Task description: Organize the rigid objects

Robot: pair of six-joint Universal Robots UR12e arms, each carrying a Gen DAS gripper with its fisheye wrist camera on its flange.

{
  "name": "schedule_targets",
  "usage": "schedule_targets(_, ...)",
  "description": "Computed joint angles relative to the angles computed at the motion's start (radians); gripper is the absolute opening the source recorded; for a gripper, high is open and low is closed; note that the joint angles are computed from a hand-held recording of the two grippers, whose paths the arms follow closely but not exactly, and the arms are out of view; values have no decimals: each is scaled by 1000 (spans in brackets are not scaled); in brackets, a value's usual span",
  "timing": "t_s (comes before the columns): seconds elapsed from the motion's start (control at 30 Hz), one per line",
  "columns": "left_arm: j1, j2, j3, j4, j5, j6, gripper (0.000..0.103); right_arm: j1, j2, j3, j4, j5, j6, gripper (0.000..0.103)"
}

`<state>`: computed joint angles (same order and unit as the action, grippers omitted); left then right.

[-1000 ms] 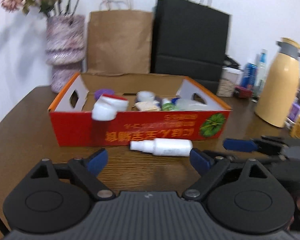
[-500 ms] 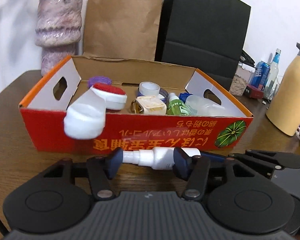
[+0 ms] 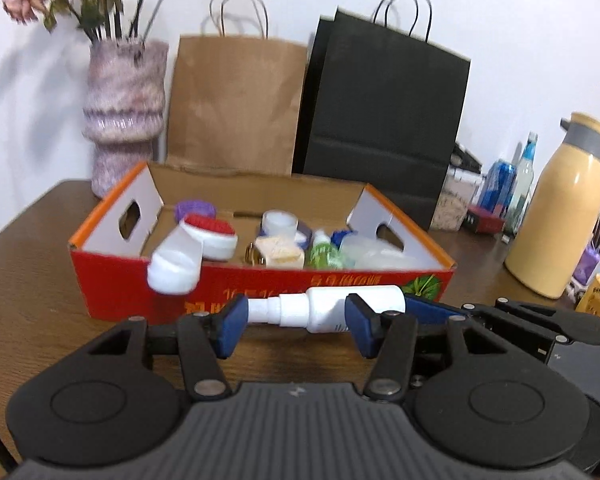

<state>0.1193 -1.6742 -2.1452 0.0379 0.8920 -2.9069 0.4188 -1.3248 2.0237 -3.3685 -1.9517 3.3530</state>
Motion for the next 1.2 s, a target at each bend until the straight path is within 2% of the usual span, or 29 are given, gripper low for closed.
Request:
schedule_targets(0.17,-7,5,3,74,5,-76,54,4,7,-3,-100,-29,-63,29)
schedule_targets(0.5,-57,-51,75,159,73,-191,54,-33,36,-35,-184,-10,-114,29)
schedule_targets(0.67,-80,-95,128,159,106,-224,54,-55,65,-72,-184,8,-124,29)
schedule_targets(0.8,-98,-123,172,116,151,-243,57,-85,80,-92,-166,53,-111,30)
schedule_targets(0.87,-109,-132,187,102,215,-261,85,-95,84,-101,-141,38,-90,47)
schedule_targets(0.93,-109,-139,195,112,259,-294,93,-104,79,-99,-107,20,-62,76)
schedule_targets(0.97,-106,-139,200,103,267,-304,99,-108,74,-96,-93,16,-47,81)
schedule_targets(1.0,-103,-139,205,96,278,-314,103,-112,69,-94,-76,7,-24,89)
schedule_targets(1.07,-100,-135,207,92,308,-323,103,-116,61,-88,-61,-12,19,101)
schedule_targets(1.2,-86,-117,197,100,316,-324,103,-120,37,-69,-52,-12,70,103)
